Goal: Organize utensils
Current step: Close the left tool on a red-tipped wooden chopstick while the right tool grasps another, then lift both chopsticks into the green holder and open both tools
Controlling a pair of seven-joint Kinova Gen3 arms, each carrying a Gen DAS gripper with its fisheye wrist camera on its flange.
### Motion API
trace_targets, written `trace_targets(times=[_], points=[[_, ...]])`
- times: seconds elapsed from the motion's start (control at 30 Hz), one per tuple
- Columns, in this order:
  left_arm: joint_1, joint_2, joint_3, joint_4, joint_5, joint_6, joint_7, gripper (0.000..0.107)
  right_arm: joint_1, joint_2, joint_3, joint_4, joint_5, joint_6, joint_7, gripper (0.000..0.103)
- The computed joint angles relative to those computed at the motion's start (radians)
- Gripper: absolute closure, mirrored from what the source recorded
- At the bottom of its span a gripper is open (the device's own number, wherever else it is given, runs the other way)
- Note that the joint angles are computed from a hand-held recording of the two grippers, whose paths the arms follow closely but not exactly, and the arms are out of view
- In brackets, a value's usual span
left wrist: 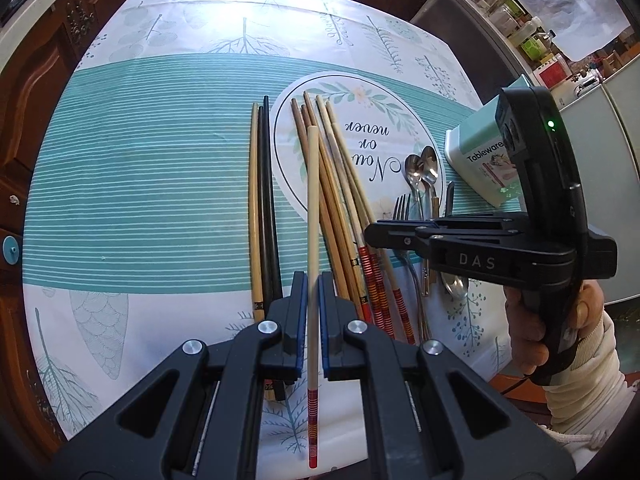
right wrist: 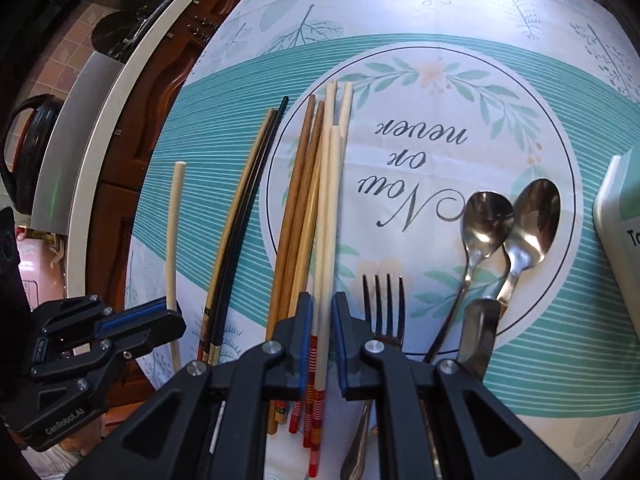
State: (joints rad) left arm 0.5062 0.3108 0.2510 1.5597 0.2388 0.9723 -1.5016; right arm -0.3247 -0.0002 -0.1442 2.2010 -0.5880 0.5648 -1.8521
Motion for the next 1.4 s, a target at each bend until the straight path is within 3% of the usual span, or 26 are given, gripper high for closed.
trace_targets(times=[0.17,0.27,0.37,0.47,0.57,0.67,0.77,0.87,0.97,1.13,1.4], points=[[0.003,-0.002,-0.001,-0.004,-0.002,-0.001,0.007,0.104,0.044,-0.024,-0.035,0.018,-0.029,-0.001,0.021,0.097],[0.007,-0.019,-0.001,-0.003,-0.001,-0.012,0.019,0.104,-0.067,-0.064,0.056,0.039,-0.023,-0.02,0.0,0.098],[0.013,-0.053,0.002,-0.003,-0.001,-0.037,0.029,0.104,-0.204,-0.13,0.141,0.062,0.045,-0.06,-0.117,0.098],[0.013,-0.099,0.013,0.002,0.015,-0.081,0.018,0.104,-0.256,-0.239,0.145,0.104,0.141,-0.113,-0.239,0.098],[0.051,-0.139,0.024,-0.019,-0.024,-0.128,0.044,0.104,-0.161,-0.377,0.032,0.133,0.257,-0.131,-0.361,0.098],[0.078,-0.155,0.074,-0.073,-0.103,-0.172,0.09,0.104,-0.022,-0.516,-0.082,0.1,0.379,-0.023,-0.483,0.098],[0.198,-0.141,0.042,-0.155,-0.225,-0.237,0.167,0.104,0.111,-0.655,-0.157,0.039,0.501,0.098,-0.604,0.098],[0.29,-0.102,0.025,-0.237,-0.347,-0.31,0.274,0.104,0.244,-0.794,-0.199,0.011,0.623,0.143,-0.693,0.098],[0.398,-0.047,-0.034,-0.333,-0.455,-0.357,0.396,0.104,0.381,-0.918,-0.212,0.035,0.706,0.104,-0.708,0.098],[0.522,0.071,-0.111,-0.488,-0.613,-0.425,0.571,0.104,0.559,-0.981,-0.213,0.09,0.741,-0.011,-0.654,0.098],[0.653,0.288,-0.25,-0.71,-0.703,-0.434,0.646,0.104,0.723,-1.033,-0.307,0.223,0.793,-0.197,-0.657,0.098]])
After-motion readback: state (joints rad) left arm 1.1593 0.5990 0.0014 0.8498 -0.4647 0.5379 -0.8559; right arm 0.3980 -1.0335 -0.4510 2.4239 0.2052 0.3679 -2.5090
